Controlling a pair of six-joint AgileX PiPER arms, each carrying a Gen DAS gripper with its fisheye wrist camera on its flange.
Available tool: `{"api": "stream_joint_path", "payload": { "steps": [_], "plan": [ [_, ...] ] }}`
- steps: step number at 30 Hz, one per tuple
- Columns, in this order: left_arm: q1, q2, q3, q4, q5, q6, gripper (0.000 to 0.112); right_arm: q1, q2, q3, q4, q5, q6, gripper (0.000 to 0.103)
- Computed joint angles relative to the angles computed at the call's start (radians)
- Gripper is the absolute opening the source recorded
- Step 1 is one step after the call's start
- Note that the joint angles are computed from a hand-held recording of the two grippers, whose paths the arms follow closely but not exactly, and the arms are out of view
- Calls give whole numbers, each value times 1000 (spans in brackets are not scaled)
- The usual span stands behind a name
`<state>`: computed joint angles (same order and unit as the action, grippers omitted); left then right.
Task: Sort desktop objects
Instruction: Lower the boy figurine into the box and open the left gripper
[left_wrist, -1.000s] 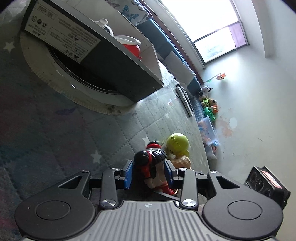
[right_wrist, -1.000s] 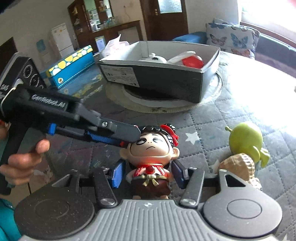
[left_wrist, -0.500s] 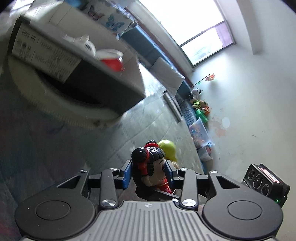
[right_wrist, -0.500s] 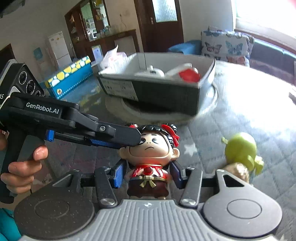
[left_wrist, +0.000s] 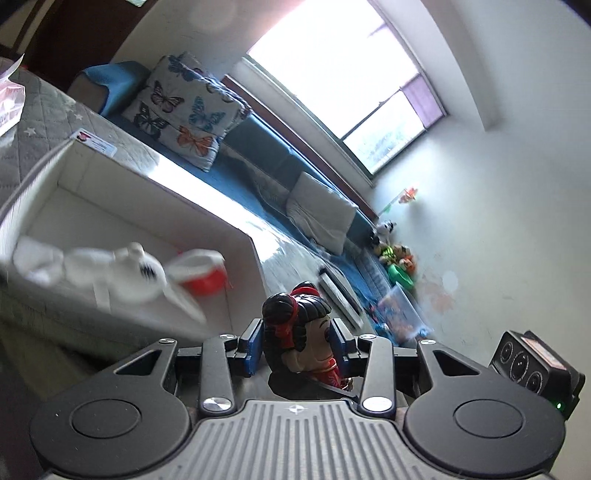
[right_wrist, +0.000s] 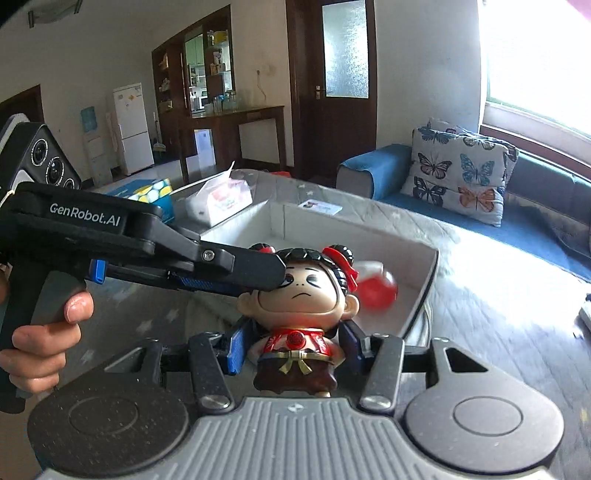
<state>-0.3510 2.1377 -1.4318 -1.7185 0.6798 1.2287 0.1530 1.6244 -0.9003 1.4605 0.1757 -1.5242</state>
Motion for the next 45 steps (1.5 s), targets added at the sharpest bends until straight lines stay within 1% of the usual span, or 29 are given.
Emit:
{"api": "stream_joint_path", "payload": {
  "steps": [4,8,10,14,16,21,25,27,29,32,37,41,45],
  "plan": [
    [21,130,-218,154,-1,-209,42,-28,145,-179,-273,44,264,52],
    [36,283,-453,318,24,-424,41,-53,287,-340,-488,102,492,52],
    [41,354,-561,390,43,-535,40,-61,342,-397,-553,127,567,52],
    [46,445,-695,470,66,-652,40,-73,429,-486,-641,169,666,52],
    [46,472,-734,503,77,-687,40,-75,455,-512,-678,186,701,52],
    [37,457,-714,530,56,-676,40,-65,483,-537,-767,184,780,52],
    [27,430,-675,543,40,-655,40,-48,487,-556,-903,197,897,52],
    [25,404,-630,521,21,-620,40,-41,489,-562,-952,198,941,52],
    [20,402,-640,532,15,-639,40,-31,485,-560,-986,193,973,53],
    [20,380,-603,516,5,-618,40,-21,486,-560,-1034,189,1018,53],
    [23,379,-612,515,6,-621,40,-22,476,-554,-1029,194,1025,54],
    [19,358,-582,504,-5,-602,40,-27,451,-522,-997,178,1001,64],
    [18,326,-524,466,-20,-554,40,-29,405,-463,-939,146,940,68]
  ]
}}
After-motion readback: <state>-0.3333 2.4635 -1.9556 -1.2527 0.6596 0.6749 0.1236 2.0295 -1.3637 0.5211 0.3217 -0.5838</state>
